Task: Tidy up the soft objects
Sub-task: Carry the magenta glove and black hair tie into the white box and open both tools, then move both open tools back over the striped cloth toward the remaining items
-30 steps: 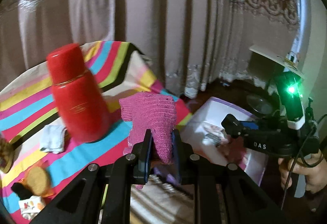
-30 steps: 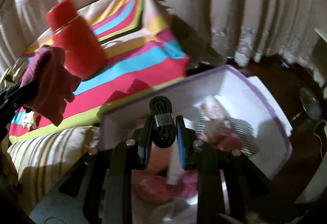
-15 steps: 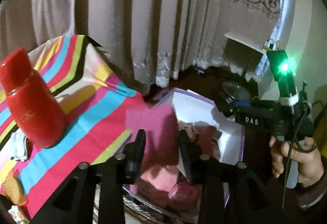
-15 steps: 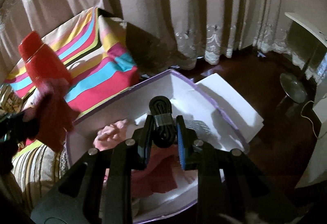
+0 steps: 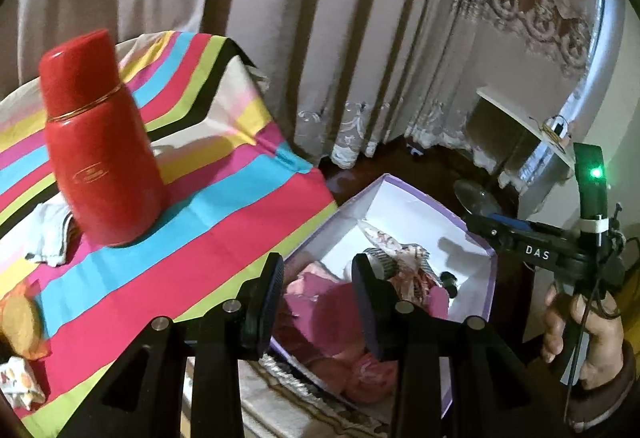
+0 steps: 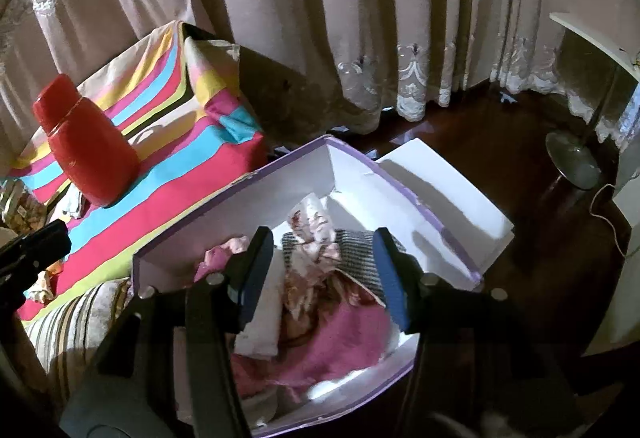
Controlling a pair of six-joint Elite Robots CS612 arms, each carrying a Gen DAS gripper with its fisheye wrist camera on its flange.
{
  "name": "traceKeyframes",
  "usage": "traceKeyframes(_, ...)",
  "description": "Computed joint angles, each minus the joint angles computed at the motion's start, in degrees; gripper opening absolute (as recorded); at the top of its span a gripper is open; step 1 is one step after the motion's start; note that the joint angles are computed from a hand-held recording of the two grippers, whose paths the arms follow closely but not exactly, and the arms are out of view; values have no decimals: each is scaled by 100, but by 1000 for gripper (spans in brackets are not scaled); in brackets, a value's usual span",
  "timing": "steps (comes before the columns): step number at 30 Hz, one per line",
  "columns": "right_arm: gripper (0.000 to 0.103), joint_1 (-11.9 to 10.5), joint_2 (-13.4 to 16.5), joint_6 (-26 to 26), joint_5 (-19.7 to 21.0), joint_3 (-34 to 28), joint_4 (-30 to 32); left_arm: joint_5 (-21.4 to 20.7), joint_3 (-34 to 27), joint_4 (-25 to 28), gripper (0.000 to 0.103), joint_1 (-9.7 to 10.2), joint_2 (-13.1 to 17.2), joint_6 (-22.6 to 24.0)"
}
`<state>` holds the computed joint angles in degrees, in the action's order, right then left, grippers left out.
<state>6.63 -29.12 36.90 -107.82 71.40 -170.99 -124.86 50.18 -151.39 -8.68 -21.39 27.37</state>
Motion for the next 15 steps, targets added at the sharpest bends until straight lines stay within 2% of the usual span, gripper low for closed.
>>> traceKeyframes(9,56,130,121,-412,99,-389,312,65,-69,-284,37,172,43,-240)
traceKeyframes(15,56,244,240,-739,271,-742,472,221,-317,-337,37,371,182,-613)
